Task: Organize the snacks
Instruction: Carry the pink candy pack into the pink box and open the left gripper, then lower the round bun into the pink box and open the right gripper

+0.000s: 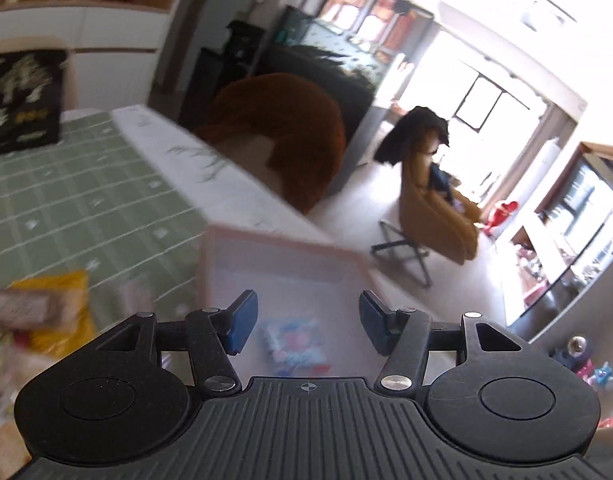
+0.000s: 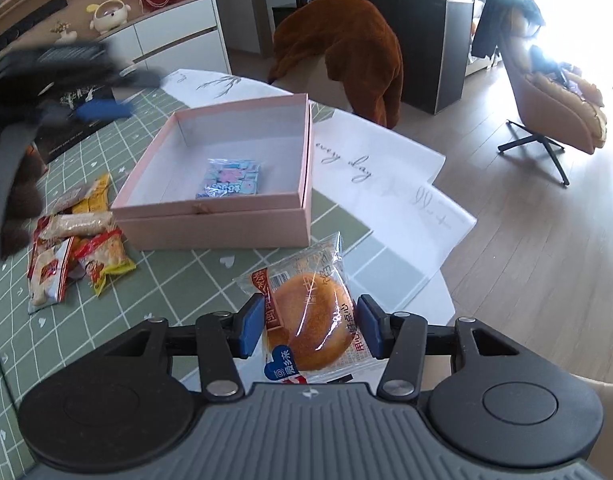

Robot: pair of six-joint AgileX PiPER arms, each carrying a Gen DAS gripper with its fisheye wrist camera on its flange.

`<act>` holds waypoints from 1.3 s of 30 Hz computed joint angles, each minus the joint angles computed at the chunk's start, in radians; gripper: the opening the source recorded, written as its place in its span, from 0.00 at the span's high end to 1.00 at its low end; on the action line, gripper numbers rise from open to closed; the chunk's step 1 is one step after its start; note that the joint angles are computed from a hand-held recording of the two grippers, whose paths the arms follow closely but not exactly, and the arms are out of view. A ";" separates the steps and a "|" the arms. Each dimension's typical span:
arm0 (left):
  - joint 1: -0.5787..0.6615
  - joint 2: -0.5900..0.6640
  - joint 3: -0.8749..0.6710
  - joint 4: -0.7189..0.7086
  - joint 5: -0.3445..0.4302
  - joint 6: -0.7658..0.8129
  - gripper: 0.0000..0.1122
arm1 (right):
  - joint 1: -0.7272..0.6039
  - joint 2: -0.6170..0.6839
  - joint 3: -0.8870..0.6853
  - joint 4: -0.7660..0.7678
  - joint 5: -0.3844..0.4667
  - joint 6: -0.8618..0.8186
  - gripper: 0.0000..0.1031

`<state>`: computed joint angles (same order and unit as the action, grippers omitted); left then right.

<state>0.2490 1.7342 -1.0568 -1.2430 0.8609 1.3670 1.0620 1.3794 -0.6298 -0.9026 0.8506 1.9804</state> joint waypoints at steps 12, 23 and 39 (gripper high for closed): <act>0.329 -0.064 0.293 0.161 -0.048 0.285 0.45 | -0.515 0.181 -0.359 0.034 -0.357 -0.406 0.35; 0.408 0.005 0.180 0.167 -0.119 0.132 0.45 | -0.227 0.332 -0.287 -0.058 -0.409 -0.323 0.35; 0.408 0.101 0.068 0.196 -0.134 0.094 0.46 | -0.161 0.535 -0.470 -0.039 -0.459 -0.312 0.69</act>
